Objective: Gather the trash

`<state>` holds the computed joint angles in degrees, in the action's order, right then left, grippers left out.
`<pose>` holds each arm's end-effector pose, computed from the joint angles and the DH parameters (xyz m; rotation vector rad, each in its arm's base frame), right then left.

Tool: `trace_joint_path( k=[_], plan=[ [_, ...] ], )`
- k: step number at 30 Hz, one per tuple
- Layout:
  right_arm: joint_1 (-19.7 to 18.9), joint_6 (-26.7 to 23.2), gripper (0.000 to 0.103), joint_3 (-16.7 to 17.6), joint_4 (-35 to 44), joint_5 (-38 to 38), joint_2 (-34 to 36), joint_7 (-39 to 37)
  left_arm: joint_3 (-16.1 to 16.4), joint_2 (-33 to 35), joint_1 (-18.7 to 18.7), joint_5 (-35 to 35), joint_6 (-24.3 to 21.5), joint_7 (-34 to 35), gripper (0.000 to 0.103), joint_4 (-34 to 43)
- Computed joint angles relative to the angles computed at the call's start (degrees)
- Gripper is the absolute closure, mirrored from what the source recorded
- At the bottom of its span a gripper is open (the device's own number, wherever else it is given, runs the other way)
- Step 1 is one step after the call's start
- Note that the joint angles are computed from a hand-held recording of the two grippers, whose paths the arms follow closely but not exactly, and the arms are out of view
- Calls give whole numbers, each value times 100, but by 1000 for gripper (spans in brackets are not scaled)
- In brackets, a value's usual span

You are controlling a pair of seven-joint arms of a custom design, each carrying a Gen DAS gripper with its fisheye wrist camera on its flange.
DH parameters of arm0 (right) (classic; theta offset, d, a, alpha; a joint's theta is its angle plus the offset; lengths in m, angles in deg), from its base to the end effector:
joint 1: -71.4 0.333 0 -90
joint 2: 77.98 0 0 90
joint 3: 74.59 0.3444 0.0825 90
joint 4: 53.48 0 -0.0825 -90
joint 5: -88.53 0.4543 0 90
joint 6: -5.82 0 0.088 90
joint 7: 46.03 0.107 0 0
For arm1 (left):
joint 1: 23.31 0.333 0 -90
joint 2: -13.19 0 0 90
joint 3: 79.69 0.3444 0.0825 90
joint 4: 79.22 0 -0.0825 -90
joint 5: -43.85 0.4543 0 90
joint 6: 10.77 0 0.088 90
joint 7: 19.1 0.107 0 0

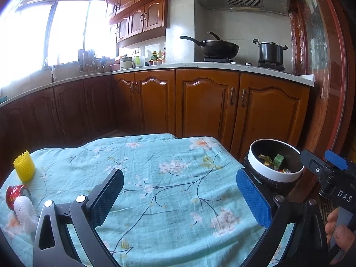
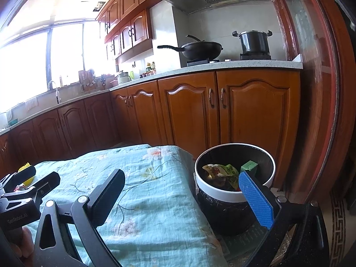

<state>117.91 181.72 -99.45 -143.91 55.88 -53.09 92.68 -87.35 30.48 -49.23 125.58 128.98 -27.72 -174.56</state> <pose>0.6921 0.3890 0.5214 -1.6449 1.3196 -0.7596 0.6397 -0.4096 0.4868 -1.6257 1.3378 -0.8978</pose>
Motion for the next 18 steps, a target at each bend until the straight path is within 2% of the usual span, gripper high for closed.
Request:
trace_joint_path(
  k=[18],
  plan=[
    [220,98,0,-269,-60,17,2,49,-4,-31,18,39,49,-61,1,-49]
  ],
)
